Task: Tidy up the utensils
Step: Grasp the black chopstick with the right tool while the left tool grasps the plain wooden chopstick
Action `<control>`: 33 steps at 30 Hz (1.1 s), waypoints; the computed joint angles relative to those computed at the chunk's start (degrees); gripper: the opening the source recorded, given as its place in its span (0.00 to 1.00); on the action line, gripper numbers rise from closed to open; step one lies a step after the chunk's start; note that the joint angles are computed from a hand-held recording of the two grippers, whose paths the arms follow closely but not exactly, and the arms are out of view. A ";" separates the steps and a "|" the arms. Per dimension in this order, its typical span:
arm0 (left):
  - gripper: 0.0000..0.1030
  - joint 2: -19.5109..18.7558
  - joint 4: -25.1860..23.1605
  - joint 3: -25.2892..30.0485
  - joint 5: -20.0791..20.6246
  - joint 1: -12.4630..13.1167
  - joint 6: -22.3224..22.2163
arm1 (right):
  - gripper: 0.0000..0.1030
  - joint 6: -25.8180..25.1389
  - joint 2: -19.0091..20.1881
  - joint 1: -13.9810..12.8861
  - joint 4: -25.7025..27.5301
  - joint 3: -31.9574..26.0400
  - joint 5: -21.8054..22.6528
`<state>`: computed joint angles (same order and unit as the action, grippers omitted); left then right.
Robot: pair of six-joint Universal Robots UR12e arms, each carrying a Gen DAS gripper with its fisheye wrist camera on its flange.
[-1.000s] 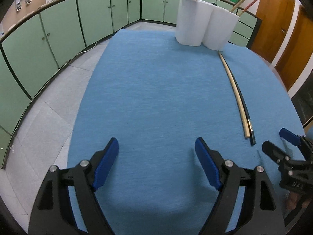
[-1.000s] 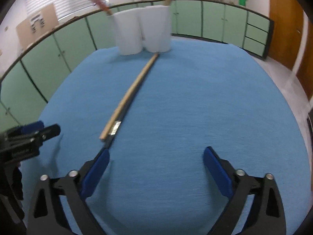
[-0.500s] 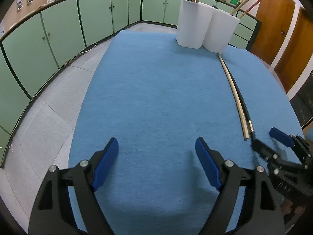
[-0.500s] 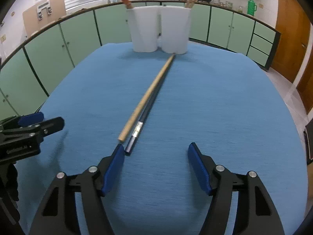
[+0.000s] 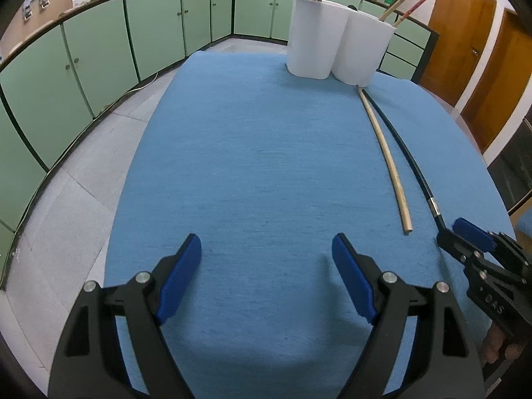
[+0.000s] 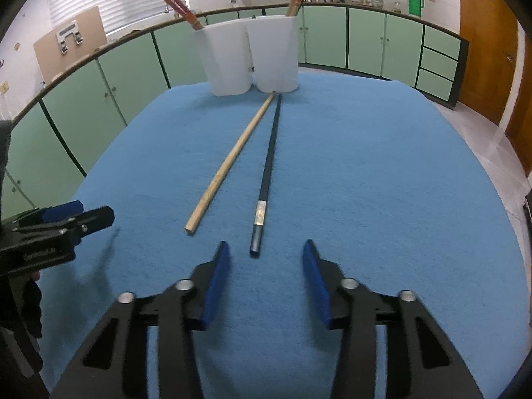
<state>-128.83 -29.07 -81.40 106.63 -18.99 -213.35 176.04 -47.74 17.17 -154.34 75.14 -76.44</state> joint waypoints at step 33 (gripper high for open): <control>0.45 -7.99 -1.80 12.21 -1.56 -3.61 3.78 | 0.07 1.46 -1.38 -4.13 -1.88 2.93 -0.59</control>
<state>-136.81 -30.87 -69.20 105.07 -22.59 -209.58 177.49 -49.12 13.04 -156.22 78.07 -77.03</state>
